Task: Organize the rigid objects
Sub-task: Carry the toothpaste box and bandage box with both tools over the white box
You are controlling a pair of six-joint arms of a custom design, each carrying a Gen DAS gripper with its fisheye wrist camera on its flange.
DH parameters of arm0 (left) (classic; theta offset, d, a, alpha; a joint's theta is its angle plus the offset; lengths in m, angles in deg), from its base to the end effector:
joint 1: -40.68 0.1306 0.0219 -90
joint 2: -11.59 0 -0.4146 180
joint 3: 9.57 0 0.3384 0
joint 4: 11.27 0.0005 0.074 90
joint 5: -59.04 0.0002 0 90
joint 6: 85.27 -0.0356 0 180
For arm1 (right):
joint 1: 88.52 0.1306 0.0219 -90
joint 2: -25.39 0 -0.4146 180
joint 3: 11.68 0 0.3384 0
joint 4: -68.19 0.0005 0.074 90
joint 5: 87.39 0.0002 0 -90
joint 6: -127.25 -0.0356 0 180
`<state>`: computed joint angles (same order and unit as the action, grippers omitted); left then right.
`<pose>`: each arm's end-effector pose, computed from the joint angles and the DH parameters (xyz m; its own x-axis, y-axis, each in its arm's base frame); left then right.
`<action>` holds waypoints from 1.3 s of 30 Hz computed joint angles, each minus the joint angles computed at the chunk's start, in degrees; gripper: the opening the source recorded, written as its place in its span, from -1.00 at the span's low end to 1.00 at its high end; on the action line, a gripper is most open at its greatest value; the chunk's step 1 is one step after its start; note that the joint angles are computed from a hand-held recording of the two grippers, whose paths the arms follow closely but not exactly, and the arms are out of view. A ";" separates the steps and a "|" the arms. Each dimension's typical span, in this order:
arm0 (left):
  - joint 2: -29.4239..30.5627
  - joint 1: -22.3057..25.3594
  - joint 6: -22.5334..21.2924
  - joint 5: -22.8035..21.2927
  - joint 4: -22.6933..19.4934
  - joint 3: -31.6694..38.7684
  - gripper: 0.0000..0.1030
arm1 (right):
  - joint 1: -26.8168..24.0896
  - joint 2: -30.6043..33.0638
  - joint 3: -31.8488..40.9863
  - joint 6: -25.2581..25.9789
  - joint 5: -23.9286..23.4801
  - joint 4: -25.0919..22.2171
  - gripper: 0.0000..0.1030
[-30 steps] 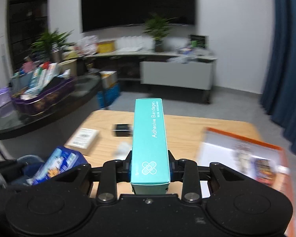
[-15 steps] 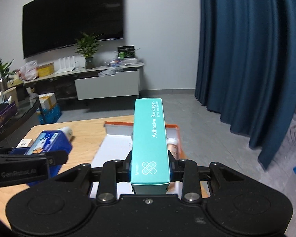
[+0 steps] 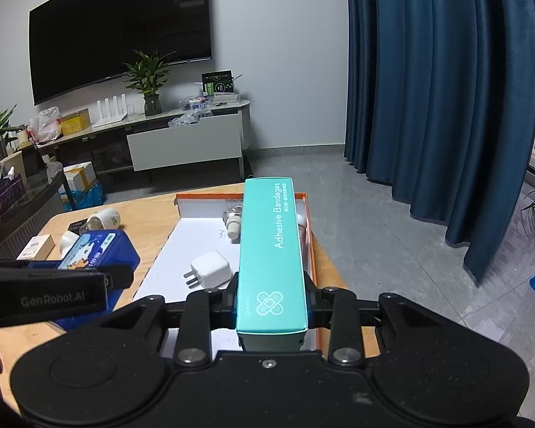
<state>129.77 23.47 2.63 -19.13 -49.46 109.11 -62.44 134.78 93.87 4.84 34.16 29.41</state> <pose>0.6110 -0.1974 0.4323 -0.5673 0.2133 -0.7954 0.4657 0.8797 -0.0963 0.5238 0.2351 0.4282 -0.5289 0.2497 -0.8111 0.3016 0.9486 0.0953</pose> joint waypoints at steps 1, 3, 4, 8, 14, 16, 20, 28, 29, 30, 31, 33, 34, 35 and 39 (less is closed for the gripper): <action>-0.24 -0.05 0.15 -0.05 0.28 -0.38 0.24 | 0.01 0.07 0.08 -0.03 -0.06 0.00 -0.27; -0.37 -0.05 0.29 -0.10 0.55 -0.70 0.24 | 0.07 0.09 -0.03 0.25 0.09 0.11 -0.27; -0.43 -0.07 0.34 -0.14 0.74 -0.89 0.24 | 0.09 0.12 -0.09 0.35 0.20 0.16 -0.27; -0.58 -0.09 0.63 0.11 1.16 -1.32 0.24 | 0.06 -0.11 -0.54 0.53 0.09 0.08 -0.27; -0.59 -0.08 0.93 0.26 1.14 -1.48 0.24 | 0.06 0.85 0.37 0.56 0.86 -0.77 -0.27; -0.42 -0.12 0.88 0.23 1.00 -1.28 0.24 | 0.07 1.20 0.76 0.54 1.23 -1.12 -0.27; -0.19 -0.12 0.82 0.45 0.66 -1.07 0.24 | -0.10 1.63 0.86 0.04 1.10 -1.31 -0.27; 0.44 -0.31 0.69 0.28 0.17 -0.58 0.24 | -0.17 2.84 1.98 0.13 1.24 -2.00 -0.27; 0.59 -0.34 0.67 0.40 -0.16 -0.32 0.24 | -0.21 2.96 2.09 0.12 1.31 -2.06 -0.27; 0.74 -0.35 0.69 0.45 -0.34 -0.10 0.24 | -0.27 3.00 2.07 0.07 1.30 -2.04 -0.27; 0.78 -0.41 0.62 0.29 -0.30 -0.08 0.24 | -0.32 3.03 2.04 0.06 1.25 -2.11 -0.27; 0.98 -0.41 0.33 0.54 -0.61 0.27 0.24 | -0.42 3.06 1.83 -0.01 1.09 -1.91 -0.27; 1.12 -0.38 0.24 0.53 -0.69 0.47 0.24 | -0.48 3.06 1.76 -0.07 0.99 -1.80 -0.27; 1.19 -0.38 0.19 0.46 -0.66 0.56 0.24 | -0.45 3.16 1.89 -0.09 1.12 -1.92 -0.27; 1.43 -0.41 0.16 0.34 -0.90 0.88 0.24 | -0.36 3.49 2.08 -0.38 1.38 -2.03 -0.27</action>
